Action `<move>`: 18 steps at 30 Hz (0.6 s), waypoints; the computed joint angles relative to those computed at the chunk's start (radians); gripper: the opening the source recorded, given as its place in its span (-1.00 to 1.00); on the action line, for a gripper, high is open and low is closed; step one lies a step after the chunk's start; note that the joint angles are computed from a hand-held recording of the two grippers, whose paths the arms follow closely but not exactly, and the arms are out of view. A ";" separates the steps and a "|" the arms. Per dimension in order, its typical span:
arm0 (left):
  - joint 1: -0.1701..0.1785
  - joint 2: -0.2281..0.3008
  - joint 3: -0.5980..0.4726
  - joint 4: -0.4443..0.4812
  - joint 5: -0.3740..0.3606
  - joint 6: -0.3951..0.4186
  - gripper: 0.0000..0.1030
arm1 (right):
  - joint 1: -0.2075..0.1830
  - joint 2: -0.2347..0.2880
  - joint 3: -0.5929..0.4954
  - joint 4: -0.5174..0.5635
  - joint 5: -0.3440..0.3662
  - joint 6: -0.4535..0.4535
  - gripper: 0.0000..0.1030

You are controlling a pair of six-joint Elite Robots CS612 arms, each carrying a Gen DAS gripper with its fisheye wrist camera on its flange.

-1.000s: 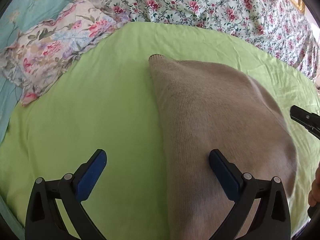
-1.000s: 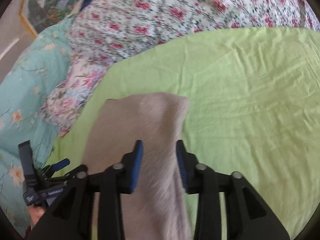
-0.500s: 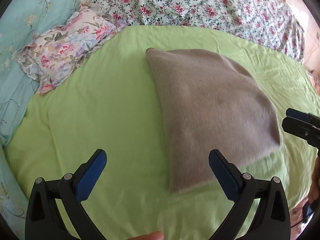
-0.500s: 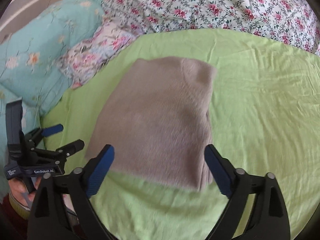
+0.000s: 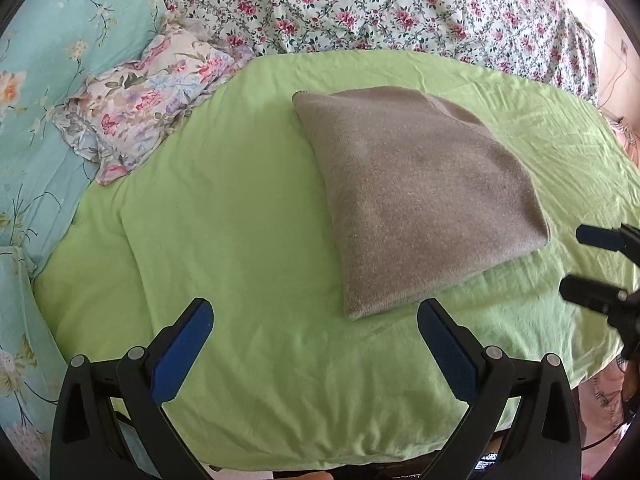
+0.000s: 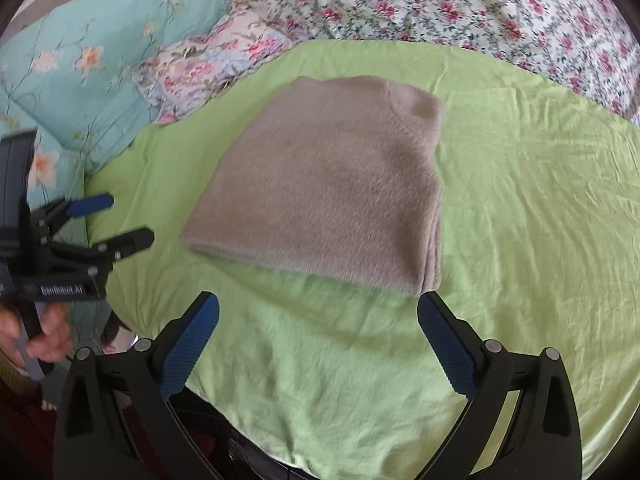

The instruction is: Fold small clothes

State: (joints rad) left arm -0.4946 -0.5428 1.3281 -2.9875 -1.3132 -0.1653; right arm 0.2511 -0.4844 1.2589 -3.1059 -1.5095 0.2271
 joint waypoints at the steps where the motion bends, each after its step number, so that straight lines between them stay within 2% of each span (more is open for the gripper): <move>1: -0.001 -0.001 0.003 -0.004 0.002 0.003 0.99 | 0.002 0.000 -0.001 0.005 -0.005 -0.008 0.94; 11: -0.004 -0.007 0.007 -0.025 0.028 0.037 0.99 | 0.008 -0.001 -0.037 0.025 -0.040 -0.063 0.95; 18: -0.005 -0.005 -0.007 -0.035 0.044 0.059 0.99 | -0.005 0.009 -0.068 0.055 -0.013 -0.039 0.99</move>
